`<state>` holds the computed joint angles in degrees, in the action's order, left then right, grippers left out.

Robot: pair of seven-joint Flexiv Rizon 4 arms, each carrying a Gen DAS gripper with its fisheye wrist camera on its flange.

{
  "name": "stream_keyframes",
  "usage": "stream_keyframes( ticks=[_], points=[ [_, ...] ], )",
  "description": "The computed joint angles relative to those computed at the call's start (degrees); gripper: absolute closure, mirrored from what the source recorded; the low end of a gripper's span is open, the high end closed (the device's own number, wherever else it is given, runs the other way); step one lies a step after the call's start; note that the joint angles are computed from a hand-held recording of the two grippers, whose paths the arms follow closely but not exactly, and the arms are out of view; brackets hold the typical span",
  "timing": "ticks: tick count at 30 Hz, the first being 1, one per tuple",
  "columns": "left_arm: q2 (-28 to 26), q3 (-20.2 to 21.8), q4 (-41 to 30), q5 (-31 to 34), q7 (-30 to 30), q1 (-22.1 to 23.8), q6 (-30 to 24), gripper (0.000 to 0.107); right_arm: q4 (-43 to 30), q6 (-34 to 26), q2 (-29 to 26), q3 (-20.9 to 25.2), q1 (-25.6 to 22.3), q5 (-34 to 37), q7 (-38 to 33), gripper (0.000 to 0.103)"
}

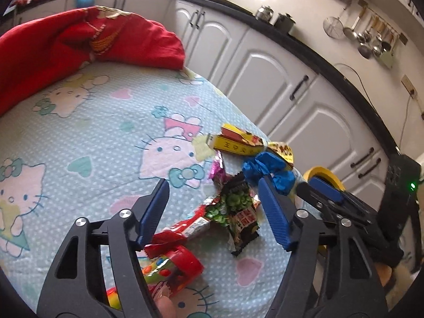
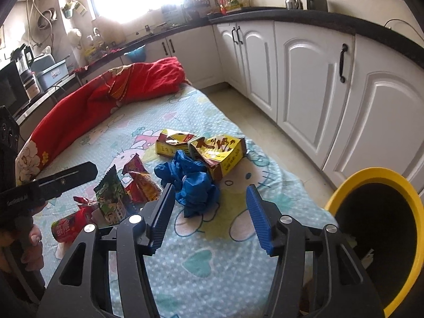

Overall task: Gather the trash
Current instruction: 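Grasp the blue plastic glove with the right tool while the left tool grasps the green snack wrapper, then carry the blue glove in the right tool and green wrapper in the left tool over the bin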

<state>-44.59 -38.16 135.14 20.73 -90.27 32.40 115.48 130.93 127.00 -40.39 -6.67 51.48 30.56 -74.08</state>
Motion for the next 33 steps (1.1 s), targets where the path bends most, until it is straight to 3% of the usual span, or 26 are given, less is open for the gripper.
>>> stream_keyframes(
  ticks=[6,8,11,12,21,33],
  points=[
    [-0.47,-0.53,-1.15,-0.83,2.77,-1.06,-3.20,0.053,-1.51,-1.20,-1.35,3.31,-4.86,-5.10,2.23,0.061],
    [-0.42,-0.37,-1.33,-1.55,3.70,-1.58,-3.81,0.055,-1.45,-1.29,-1.73,4.77,-6.81,-7.37,3.06,0.076],
    [-0.26,-0.01,-1.31,-2.54,4.99,-2.33,-4.45,0.060,-0.89,-1.01,-1.95,5.19,-7.21,-8.72,3.73,0.089],
    [-0.25,0.07,-1.26,-2.78,5.33,-2.47,-4.45,0.069,-0.65,-0.69,-1.95,5.27,-7.21,-8.95,3.85,0.090],
    [0.19,0.61,-0.38,-3.97,6.72,-3.28,-4.13,0.093,1.44,1.90,-1.74,6.54,-7.24,-9.49,4.38,0.095],
    [2.07,1.13,1.86,-2.22,6.17,-3.69,-1.26,0.098,4.60,5.45,-1.29,8.11,-6.29,-7.57,3.83,0.097]
  ],
)
